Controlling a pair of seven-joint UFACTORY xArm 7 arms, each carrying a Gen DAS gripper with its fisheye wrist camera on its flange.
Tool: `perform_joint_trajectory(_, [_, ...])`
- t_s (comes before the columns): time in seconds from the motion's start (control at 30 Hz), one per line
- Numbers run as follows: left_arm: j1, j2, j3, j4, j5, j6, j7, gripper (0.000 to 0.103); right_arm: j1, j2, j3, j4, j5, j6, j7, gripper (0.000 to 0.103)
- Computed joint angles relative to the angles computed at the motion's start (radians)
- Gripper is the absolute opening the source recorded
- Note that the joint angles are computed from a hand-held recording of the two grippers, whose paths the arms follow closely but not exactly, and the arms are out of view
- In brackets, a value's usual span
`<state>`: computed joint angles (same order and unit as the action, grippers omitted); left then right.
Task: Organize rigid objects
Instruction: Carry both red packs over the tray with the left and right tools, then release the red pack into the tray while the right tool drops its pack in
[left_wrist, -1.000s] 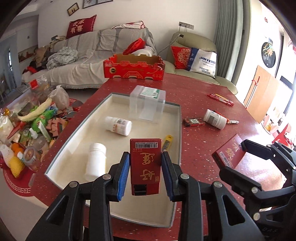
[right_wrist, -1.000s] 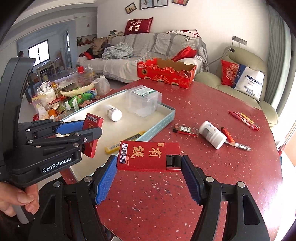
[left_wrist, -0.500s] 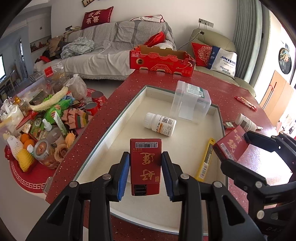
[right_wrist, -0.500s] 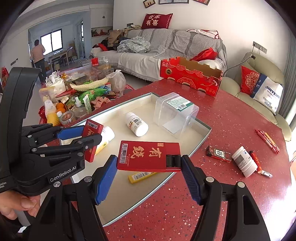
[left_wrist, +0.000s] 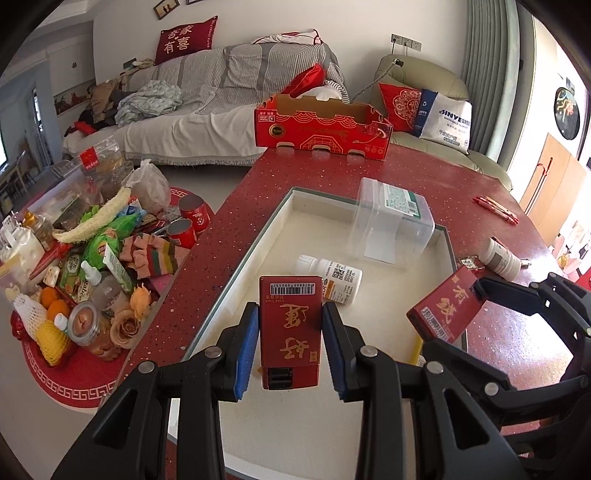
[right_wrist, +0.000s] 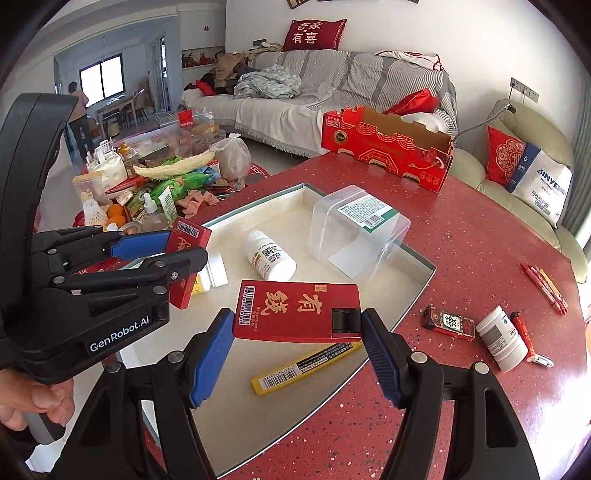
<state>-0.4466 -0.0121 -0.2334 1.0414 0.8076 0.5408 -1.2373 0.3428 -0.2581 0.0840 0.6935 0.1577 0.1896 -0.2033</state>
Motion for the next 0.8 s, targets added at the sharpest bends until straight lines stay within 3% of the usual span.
perform_joint_trajectory(0.57, [-0.013, 0.057, 0.026, 0.049, -0.057, 0.005, 0.075, 0.038, -0.005, 0.053, 0.004, 0.048, 0.007, 0.028, -0.033, 0.07])
perform_joint_trajectory(0.73, [-0.019, 0.056, 0.035, 0.052, -0.05, 0.007, 0.06, 0.059, -0.022, 0.04, 0.013, 0.04, -0.011, 0.017, -0.01, 0.071])
perform_joint_trajectory(0.8, [-0.019, 0.047, 0.035, 0.047, -0.039, -0.002, 0.049, 0.063, -0.038, 0.018, 0.02, 0.022, -0.033, 0.007, 0.01, 0.071])
